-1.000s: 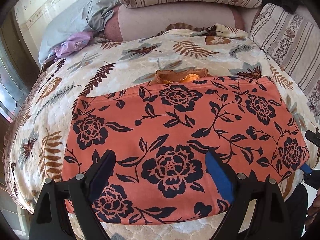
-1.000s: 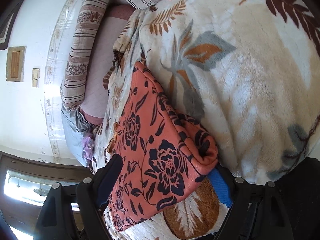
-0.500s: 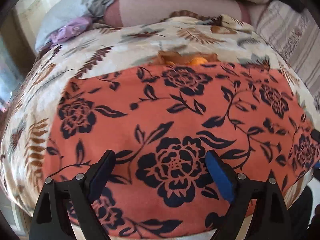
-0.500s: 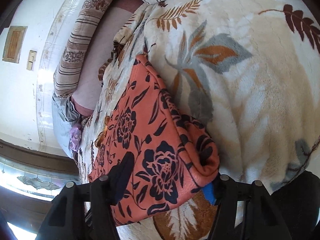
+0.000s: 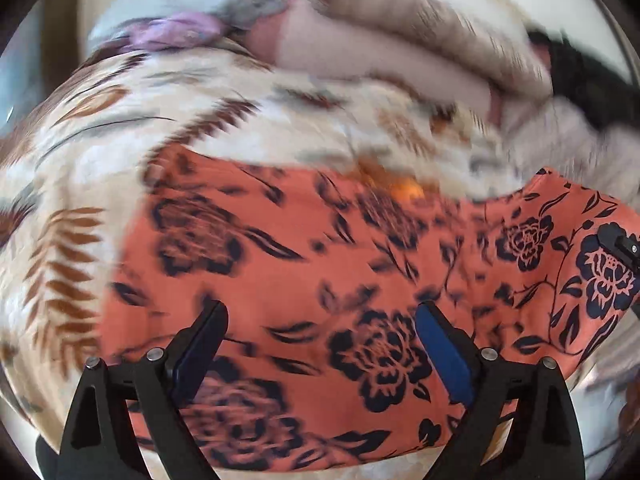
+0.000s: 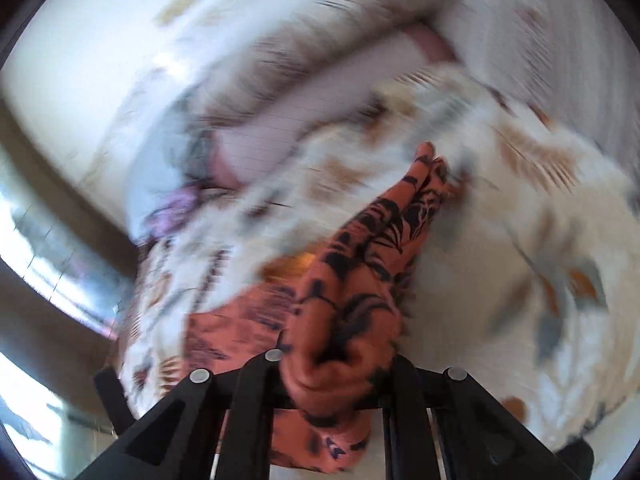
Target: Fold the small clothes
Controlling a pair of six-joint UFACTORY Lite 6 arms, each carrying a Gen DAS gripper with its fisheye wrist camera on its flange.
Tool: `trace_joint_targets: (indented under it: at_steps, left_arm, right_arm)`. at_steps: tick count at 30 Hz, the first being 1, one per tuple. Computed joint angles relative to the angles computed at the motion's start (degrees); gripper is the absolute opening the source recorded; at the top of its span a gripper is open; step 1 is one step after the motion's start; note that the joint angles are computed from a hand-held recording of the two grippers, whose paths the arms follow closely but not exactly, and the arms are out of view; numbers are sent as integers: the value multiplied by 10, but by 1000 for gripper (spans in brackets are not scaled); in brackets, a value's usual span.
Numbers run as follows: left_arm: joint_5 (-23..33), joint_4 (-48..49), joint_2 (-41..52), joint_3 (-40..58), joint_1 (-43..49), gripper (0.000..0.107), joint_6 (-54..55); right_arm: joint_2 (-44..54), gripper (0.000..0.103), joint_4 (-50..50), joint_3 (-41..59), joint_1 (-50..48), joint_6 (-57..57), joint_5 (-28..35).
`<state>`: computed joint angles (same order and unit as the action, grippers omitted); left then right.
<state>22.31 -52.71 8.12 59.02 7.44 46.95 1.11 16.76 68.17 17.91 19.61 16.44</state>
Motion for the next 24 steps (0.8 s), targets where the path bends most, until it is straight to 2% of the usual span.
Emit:
trace_joint_targets:
  at_steps: [3, 5, 6, 8, 10, 12, 14, 17, 21, 22, 24]
  left_arm:
    - [83, -93, -16, 0, 148, 95, 82]
    - [146, -106, 20, 32, 238, 95, 88]
    - [173, -107, 45, 51, 274, 95, 89]
    - [214, -104, 84, 80, 316, 94, 96]
    - [260, -102, 117, 107, 340, 94, 93]
    - [301, -108, 135, 130, 344, 94, 97]
    - [320, -121, 142, 149, 324, 94, 100]
    - [355, -126, 157, 195, 280, 94, 77]
    - [352, -49, 245, 328, 196, 94, -17]
    - [350, -20, 281, 373, 178, 92, -54]
    - [370, 19, 354, 466, 156, 71, -97]
  right_arm:
    - [105, 13, -178, 180, 139, 147, 42]
    - [216, 13, -223, 300, 216, 176, 84]
    - [276, 13, -209, 348, 242, 156, 93]
    - [396, 13, -112, 407, 264, 74, 89]
    - [494, 13, -41, 466, 270, 42, 112]
    - [499, 13, -66, 490, 281, 71, 133]
    - [447, 12, -112, 445, 285, 117, 108]
    - [411, 12, -153, 442, 280, 137, 113]
    - [399, 12, -213, 425, 300, 186, 106]
    - [400, 12, -215, 414, 303, 193, 99]
    - [400, 12, -227, 407, 311, 203, 103]
